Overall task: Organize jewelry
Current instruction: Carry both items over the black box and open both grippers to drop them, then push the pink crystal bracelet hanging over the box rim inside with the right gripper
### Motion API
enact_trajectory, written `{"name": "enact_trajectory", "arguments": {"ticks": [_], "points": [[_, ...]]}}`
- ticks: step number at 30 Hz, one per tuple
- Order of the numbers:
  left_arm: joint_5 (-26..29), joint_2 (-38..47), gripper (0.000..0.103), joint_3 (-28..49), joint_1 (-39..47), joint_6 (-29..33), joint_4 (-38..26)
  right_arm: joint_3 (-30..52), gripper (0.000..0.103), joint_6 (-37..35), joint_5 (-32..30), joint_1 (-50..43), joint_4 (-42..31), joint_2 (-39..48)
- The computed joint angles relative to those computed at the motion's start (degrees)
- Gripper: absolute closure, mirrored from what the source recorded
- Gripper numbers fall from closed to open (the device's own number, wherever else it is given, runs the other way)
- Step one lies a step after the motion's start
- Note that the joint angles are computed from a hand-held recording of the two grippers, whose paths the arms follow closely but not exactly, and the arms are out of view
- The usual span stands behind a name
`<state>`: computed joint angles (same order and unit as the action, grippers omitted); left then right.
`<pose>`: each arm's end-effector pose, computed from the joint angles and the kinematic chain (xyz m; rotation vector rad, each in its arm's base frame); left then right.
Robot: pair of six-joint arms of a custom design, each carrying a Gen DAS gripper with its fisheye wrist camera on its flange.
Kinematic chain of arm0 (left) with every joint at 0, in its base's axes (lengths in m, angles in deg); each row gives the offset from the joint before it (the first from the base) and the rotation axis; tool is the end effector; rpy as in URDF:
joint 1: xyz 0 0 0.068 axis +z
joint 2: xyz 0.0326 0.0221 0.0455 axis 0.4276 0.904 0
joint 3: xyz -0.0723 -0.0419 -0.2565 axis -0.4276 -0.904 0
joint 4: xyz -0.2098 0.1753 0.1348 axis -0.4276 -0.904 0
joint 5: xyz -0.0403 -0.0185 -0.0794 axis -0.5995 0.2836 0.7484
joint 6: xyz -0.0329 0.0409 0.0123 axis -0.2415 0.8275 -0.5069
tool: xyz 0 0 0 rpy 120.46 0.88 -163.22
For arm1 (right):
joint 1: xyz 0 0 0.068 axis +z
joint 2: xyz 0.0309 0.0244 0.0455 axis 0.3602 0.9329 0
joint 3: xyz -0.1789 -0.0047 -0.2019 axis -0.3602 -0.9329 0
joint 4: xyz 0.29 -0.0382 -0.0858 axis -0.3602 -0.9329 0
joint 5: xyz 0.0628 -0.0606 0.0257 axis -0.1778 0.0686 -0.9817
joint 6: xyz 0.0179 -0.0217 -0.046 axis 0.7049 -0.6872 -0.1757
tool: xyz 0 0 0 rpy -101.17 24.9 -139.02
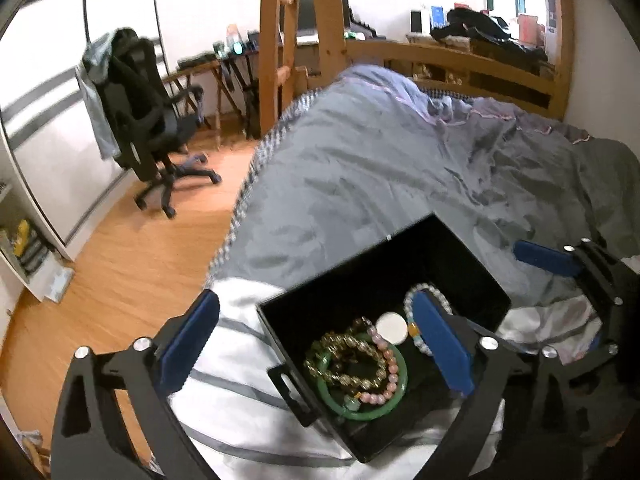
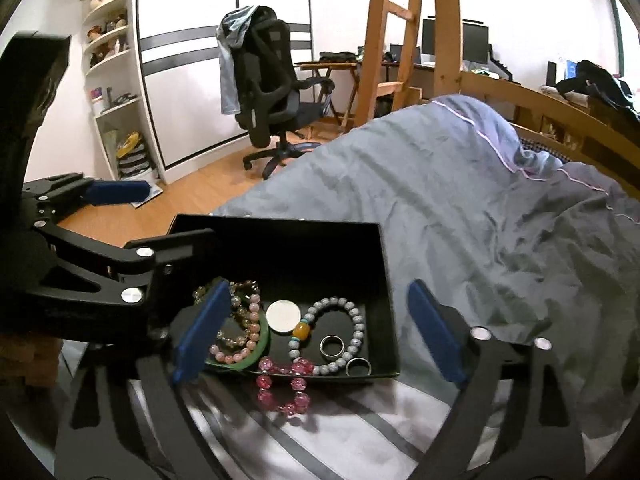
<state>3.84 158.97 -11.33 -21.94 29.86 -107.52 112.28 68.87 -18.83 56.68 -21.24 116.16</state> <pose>0.2277 -0.2155 0.1963 0.0904 2.3076 0.1413 0.2276 0.1597 0.1814 -0.4823 2.1688 0.3526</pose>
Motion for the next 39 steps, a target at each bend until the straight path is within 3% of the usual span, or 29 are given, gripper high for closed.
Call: {"name": "enact_trajectory", "arguments": {"ticks": [8, 16, 18, 20, 22, 28, 33, 39], "points": [[-2.72, 0.20, 0.006, 0.37, -1.32, 1.42, 0.52, -2.47, 0.012, -0.48, -0.14, -0.19, -5.00, -7.48], [1.46, 0.70, 0.006, 0.06, -2.11, 2.93, 0.80, -6.09, 0.012, 1.41, -5.47, -1.92, -8.60, -13.59], [3.74, 1.13, 0.006, 0.02, -1.92, 2.94, 0.35, -6.60, 0.022, 1.35, -6.13, -1.70, -9.14, -13.60], [5.61, 1.62, 0.006, 0.29, -1.57, 2.72, -0.57, -6.39, 0.023, 1.20, -6.75, -1.55, -9.67, -12.03], [6.07, 2.17, 0.006, 0.72, -1.27, 2.33, -1.54, -6.40, 0.032, 1.48, -7.74, -1.84, -9.25, -10.51], [9.11, 1.19, 0.006, -0.55, -0.25, 2.02, -0.66, -6.27, 0.044, 1.59, -12.36, -3.54, -5.72, -4.73], [9.42, 2.48, 0.006, 0.19, -0.47, 2.56, -0.85, -5.99, 0.078, 1.60, -14.63, -4.37, -3.23, -0.46], [9.43, 3.24, 0.006, 0.80, -0.42, 2.40, -1.26, -6.53, 0.094, 0.81, -14.58, -4.15, -2.07, -1.02]]}}
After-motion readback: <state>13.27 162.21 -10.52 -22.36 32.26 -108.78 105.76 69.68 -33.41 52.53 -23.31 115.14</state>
